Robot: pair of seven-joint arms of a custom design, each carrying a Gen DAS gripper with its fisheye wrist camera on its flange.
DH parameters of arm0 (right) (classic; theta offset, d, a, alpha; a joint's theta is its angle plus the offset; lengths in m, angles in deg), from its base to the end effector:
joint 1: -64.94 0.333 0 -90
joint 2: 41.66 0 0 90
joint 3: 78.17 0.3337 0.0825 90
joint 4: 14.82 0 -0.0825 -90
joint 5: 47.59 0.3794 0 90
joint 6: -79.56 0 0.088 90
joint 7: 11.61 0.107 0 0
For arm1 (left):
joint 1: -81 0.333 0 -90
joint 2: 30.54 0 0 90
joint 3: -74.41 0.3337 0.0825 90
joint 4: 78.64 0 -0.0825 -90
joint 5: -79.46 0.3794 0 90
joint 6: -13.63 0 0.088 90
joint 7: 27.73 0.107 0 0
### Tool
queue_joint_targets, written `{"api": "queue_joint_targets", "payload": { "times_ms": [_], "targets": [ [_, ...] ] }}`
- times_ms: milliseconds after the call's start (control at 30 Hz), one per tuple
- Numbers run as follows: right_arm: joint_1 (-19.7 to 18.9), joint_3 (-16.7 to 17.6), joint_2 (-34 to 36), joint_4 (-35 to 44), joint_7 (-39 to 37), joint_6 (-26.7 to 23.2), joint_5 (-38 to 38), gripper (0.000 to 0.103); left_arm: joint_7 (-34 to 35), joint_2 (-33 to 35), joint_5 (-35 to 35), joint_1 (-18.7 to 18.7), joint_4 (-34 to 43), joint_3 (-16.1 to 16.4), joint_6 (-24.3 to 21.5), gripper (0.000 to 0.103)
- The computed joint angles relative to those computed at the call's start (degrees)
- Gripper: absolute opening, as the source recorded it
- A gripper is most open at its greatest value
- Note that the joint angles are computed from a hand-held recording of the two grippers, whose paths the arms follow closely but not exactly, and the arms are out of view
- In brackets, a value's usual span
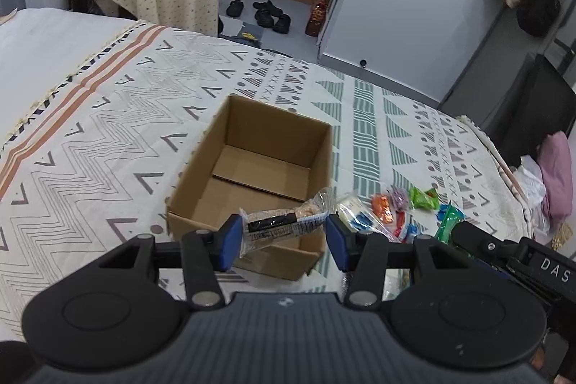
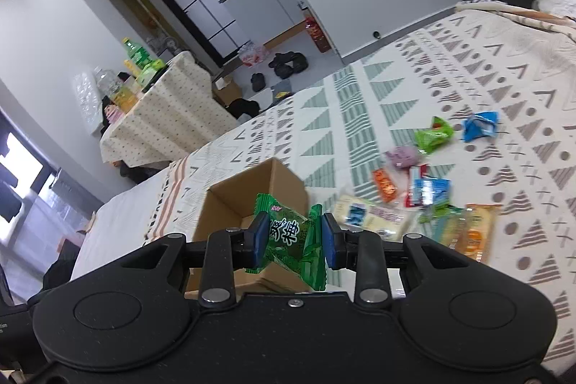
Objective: Organize snacks
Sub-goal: 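Grasp the small wrapped bar with the left tool while the right tool carries the green packet, then drop the bar and green packet into the box from both tools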
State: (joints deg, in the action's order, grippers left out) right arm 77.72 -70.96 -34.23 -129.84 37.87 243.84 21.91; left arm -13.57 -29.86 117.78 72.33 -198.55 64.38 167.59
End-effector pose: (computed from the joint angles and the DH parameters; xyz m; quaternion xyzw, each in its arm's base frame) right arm 0.5890 0.1557 0.4674 -0.6221 0.6394 -0.0411 0.4500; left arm 0.5467 -0.2057 0.4969 -0.8000 0.4870 -0.2801 0.2108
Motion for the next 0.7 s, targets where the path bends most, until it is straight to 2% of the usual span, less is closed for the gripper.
{"api": "queue_joint_targets", "payload": {
  "times_ms": [200,467,700],
  "targets": [
    [1.43,1.38,1.86,2.09,1.55,1.30,-1.87,0.031,0.18,-0.69,-0.15,1.59,-1.46,0.92,2.05,0.050],
    [2.46,3.29,4.93,4.61,7.55,2.20,-7.76,0.031,1.78,0.23,-2.69,3.66,-2.28,2.01,4.51,0.050],
    [2.47,5.30,7.69,7.13,11.73,3.14,-11.91,0.031,-0.76,1.76,-1.21,4.08,-0.86,3.05,3.45,0.053]
  ]
}}
